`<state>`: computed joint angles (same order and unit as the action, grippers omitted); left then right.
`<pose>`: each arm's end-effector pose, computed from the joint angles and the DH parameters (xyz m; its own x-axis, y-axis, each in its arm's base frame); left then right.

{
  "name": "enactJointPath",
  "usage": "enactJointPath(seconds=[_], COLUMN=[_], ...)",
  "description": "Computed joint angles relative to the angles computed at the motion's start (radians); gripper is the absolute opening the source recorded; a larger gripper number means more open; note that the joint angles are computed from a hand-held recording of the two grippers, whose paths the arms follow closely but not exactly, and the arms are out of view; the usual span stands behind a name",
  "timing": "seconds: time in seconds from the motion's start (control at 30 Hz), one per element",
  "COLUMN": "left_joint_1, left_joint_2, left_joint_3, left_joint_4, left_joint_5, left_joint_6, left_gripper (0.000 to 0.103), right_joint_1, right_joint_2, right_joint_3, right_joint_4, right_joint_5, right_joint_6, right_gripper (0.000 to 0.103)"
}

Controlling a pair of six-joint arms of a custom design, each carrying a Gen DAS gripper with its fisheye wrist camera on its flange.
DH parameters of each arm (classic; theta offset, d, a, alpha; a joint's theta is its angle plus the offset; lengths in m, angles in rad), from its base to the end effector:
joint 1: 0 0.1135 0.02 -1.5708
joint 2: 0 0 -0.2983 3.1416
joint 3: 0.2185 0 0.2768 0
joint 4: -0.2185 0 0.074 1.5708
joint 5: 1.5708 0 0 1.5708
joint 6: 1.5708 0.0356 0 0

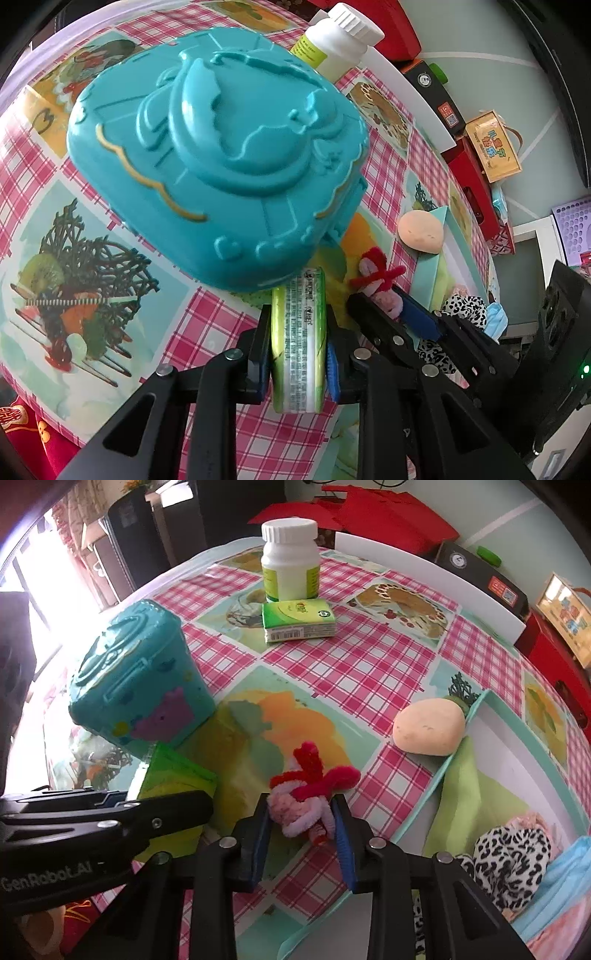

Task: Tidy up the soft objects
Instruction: 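Lift the green packet with the left tool while the right tool grasps the red-ribboned pink plush toy, then carry the green packet and the plush toy over the white tray with both tools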

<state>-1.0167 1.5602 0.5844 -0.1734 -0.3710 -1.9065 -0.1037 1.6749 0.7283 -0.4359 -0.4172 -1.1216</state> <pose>0.1488 -0.2159 0.1238 -0.5164 -0.8377 -0.1775 -0.6887 0.5295 -0.4954 0.2776 -0.0144 0.1213 -0.4416 -0.7820 -0.4398 -0.8718 0.4899 0.0042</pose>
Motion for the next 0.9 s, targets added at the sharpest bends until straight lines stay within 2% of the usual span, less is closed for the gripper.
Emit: enactJointPath(seconds=[0.53,0.7,0.9], left_joint_1=[0.001,0.009,-0.010], left_joint_2=[-0.006,0.006,0.011], left_joint_3=[0.018,0.056,0.132], left_joint_4=[0.001,-0.026,-0.109], left_joint_5=[-0.049,-0.059,-0.141], left_joint_6=[0.054,0.099,0.181], left_gripper=[0.023,0.023,0.023], right_joint_1=[-0.131,-0.174,-0.247], right_joint_2=[-0.015,-0.005,-0.014], right_joint_3=[0.044,0.075,0.122], right_joint_4=[-0.134,-0.177,-0.242], right_joint_5=[-0.121,-0.165,-0.243], right_joint_6=[-0.027,-0.024,-0.026], right_gripper=[0.034,0.034,0.034])
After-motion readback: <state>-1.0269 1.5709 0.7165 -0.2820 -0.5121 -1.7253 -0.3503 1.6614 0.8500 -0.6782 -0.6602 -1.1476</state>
